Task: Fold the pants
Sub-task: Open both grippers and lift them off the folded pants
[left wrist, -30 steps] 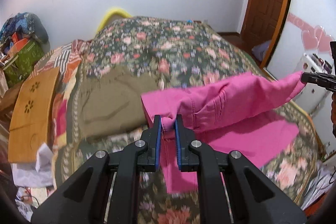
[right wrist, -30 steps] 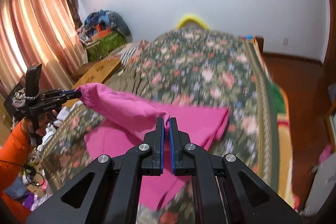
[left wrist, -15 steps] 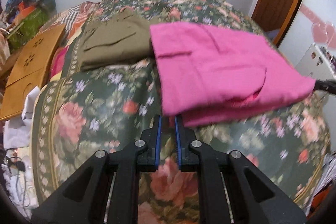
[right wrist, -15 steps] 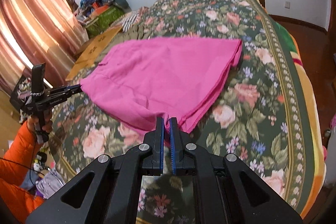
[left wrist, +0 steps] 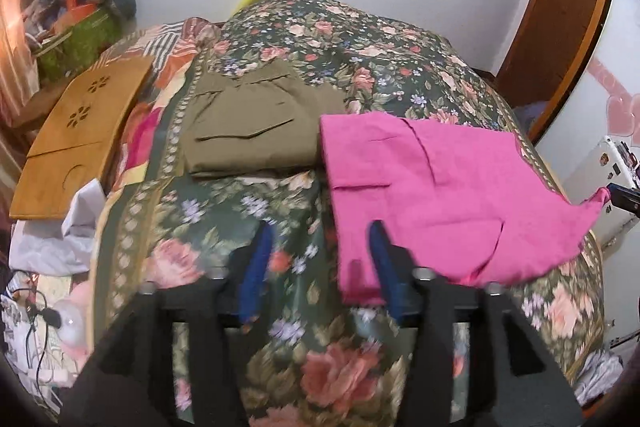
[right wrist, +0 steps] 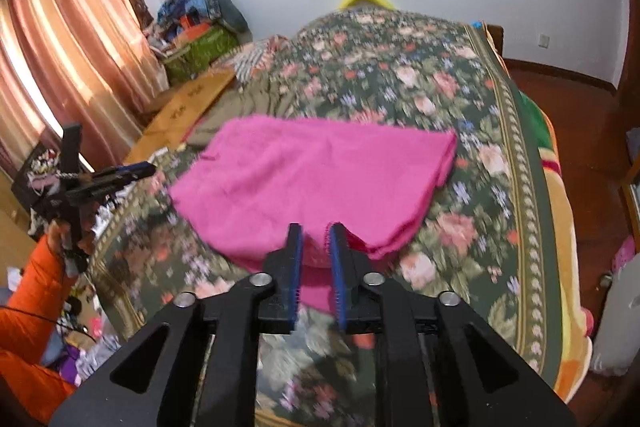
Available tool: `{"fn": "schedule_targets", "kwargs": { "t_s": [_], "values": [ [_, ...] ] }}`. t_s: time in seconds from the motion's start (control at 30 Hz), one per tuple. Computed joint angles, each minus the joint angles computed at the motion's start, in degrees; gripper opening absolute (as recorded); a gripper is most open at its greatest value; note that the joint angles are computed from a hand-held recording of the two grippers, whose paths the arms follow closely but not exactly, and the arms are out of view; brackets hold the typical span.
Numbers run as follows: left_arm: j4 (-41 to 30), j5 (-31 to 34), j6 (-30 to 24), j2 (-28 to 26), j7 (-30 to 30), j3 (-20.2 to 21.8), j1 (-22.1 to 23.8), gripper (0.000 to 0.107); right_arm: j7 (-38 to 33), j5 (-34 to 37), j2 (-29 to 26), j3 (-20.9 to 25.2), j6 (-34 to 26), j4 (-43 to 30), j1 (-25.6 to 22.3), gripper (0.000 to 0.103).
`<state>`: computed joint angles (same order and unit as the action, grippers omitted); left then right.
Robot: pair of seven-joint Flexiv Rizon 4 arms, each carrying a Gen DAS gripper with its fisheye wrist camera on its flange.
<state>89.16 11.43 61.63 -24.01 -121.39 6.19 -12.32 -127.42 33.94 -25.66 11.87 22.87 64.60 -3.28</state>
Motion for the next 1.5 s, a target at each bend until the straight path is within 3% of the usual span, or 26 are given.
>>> {"fn": "schedule_targets", "kwargs": {
  "t_s": [0.07, 0.3, 0.4, 0.5, 0.6, 0.8, 1.07, 1.27, 1.5],
  "values": [
    [-1.8, -1.8, -1.1, -2.1, 2.2, -1.5, 0.8, 0.054, 0.5, -0.2, 0.0, 0.0, 1.8, 0.6, 0.9, 0.029],
    [-3.2, -6.3, -3.1, -6.6, 4.8, -2.6, 0.4, 0.054, 2.5, 0.7, -0.4, 0.5, 3.3, 0.8, 1.4, 0.03],
    [-2.1, -7.1, -1.4, -6.5, 4.4, -2.6, 0.2, 0.054, 3.8, -0.4, -0.9, 0.2, 4.1, 0.7, 2.2, 0.03],
    [0.1, -11.8, 0.2, -6.2, 8.2, -5.8, 2.2, 0.054, 3.5, -1.8, -1.2, 0.4, 3.5, 0.9, 2.6, 0.03],
    [-0.7, -9.9, -0.9, -6.3, 7.1, -3.4, -0.4, 0.053, 4.4, -3.7, -2.7, 0.4, -0.5, 0.3, 3.1, 0.03],
    [2.3, -14.6, 0.3, -4.9, 8.4, -5.6, 1.0, 0.052, 2.4, -7.7, -2.7, -0.1, 1.3, 3.9, 4.2, 0.029],
    [3.3, -15.4, 0.5, -3.0, 11.2, -6.5, -0.1, 0.051, 1.4, -10.2, -5.3, -0.7, -1.2, 0.7, 3.8, 0.029],
    [1.9, -12.4, -0.9, -1.4, 8.8, -4.1, -1.2, 0.05, 3.6, -11.0, -7.6, -0.7, -5.1, -3.6, 3.1, 0.029],
    [-3.1, -7.6, -2.4, -1.5, 6.3, -1.8, 0.1, 0.054, 5.5, -9.8, -10.4, -0.5, -3.0, -10.8, 2.5, 0.033]
  ]
}}
